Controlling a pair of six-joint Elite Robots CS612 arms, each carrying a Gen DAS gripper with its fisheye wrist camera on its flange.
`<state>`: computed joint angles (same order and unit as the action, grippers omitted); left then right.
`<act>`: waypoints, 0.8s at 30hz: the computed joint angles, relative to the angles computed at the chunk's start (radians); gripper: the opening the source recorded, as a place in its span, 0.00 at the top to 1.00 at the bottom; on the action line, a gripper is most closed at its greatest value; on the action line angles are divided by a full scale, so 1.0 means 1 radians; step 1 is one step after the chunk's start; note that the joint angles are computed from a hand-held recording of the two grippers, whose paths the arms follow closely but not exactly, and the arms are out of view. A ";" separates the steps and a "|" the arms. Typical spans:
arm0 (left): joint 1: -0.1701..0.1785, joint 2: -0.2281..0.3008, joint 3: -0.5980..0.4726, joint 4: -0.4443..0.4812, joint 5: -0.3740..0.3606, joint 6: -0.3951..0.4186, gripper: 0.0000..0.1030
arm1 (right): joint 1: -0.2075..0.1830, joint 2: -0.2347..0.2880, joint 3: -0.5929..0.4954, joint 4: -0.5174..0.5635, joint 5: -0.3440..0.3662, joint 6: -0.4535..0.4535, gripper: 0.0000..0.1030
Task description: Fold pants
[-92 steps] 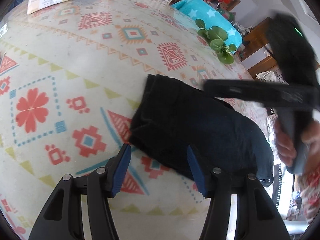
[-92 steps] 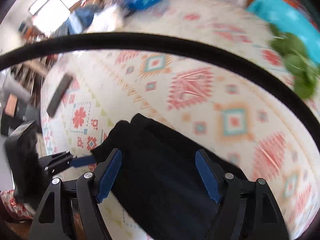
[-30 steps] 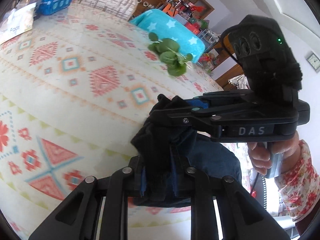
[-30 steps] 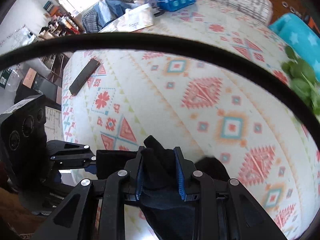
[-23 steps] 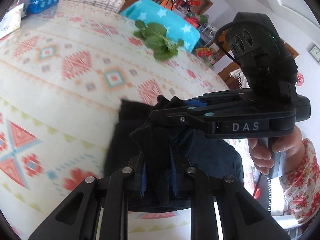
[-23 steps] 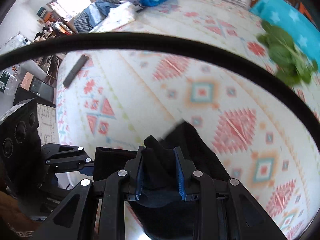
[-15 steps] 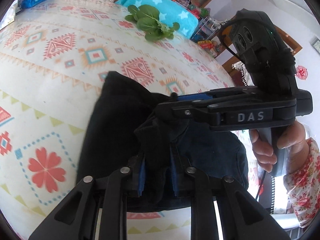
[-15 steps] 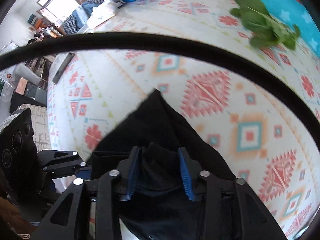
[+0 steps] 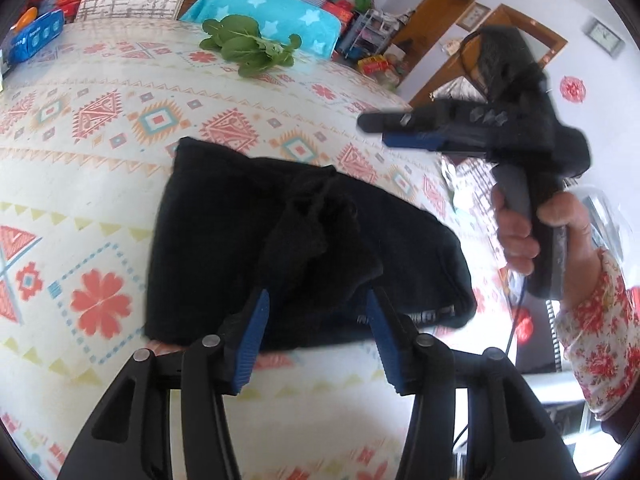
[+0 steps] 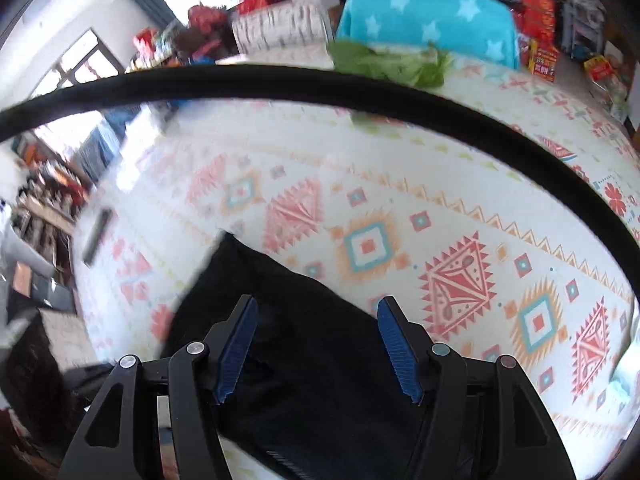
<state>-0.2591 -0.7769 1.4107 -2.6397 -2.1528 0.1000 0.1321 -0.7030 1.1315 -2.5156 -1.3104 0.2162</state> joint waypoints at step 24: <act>0.048 0.079 -0.144 0.245 0.062 0.107 0.50 | 0.093 -0.003 0.053 0.024 -0.306 0.306 0.35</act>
